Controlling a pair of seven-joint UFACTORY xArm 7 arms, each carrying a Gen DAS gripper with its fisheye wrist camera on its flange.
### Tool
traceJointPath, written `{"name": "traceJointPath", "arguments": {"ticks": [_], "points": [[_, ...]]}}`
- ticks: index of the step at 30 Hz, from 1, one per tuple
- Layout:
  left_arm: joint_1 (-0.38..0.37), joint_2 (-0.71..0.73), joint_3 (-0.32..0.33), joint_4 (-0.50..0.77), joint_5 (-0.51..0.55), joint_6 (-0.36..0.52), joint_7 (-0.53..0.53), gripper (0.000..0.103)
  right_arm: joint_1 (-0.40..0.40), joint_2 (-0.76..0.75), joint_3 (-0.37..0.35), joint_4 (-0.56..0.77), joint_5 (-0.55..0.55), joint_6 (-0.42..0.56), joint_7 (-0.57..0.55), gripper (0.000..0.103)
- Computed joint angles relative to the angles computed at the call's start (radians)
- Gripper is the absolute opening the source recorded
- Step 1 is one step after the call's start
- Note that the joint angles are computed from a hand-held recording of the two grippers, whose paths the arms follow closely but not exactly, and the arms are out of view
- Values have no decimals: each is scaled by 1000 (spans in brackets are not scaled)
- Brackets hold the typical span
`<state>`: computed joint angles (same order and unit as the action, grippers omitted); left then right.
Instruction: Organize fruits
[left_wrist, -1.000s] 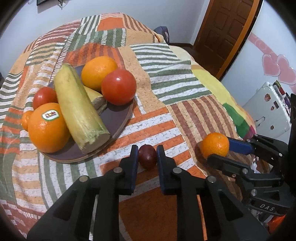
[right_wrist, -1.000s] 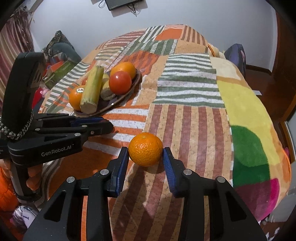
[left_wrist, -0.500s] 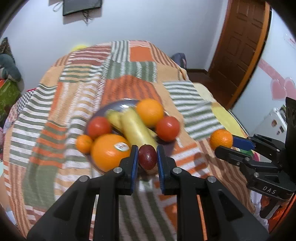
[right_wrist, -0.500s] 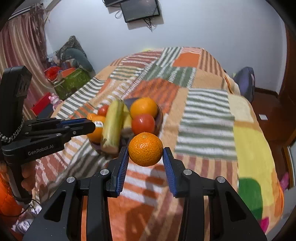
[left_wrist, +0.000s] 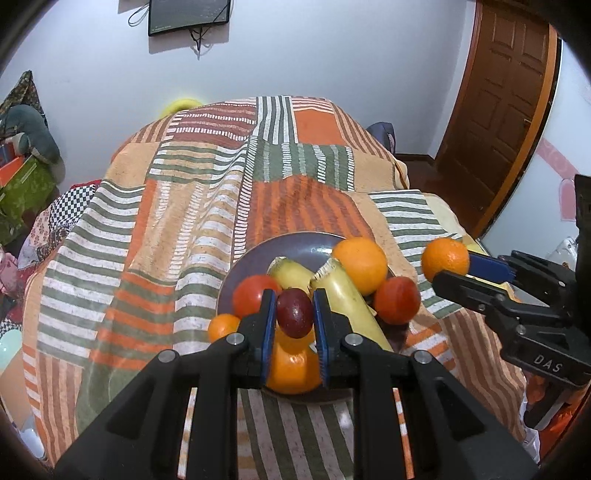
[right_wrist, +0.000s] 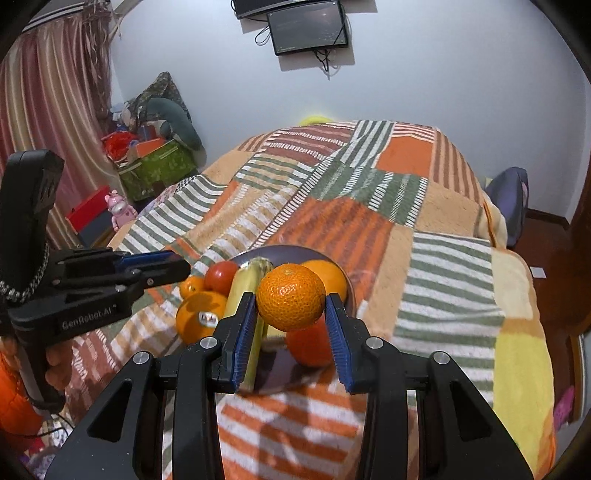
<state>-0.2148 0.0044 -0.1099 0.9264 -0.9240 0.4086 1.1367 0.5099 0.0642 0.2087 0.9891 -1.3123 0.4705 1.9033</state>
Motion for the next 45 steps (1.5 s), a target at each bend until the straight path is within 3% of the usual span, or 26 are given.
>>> {"name": "traceJointPath", "arguments": {"ticks": [16,28,37,45], "points": [[47,161,-57,102,108,-1,-99,19,25,146,-83,94,85,-103,-127,35],[66,160,-83,98,130,-11,-117,20,52,144,-103,100,121,-68,-164,41],[48,6,-47,19,3,-18,-35,20,54,20,-48,52,53,42,-70,41],[-50,-283,81,-107,-187,-6,101,20,61,-133,84,30,15,255,-20,41]]}}
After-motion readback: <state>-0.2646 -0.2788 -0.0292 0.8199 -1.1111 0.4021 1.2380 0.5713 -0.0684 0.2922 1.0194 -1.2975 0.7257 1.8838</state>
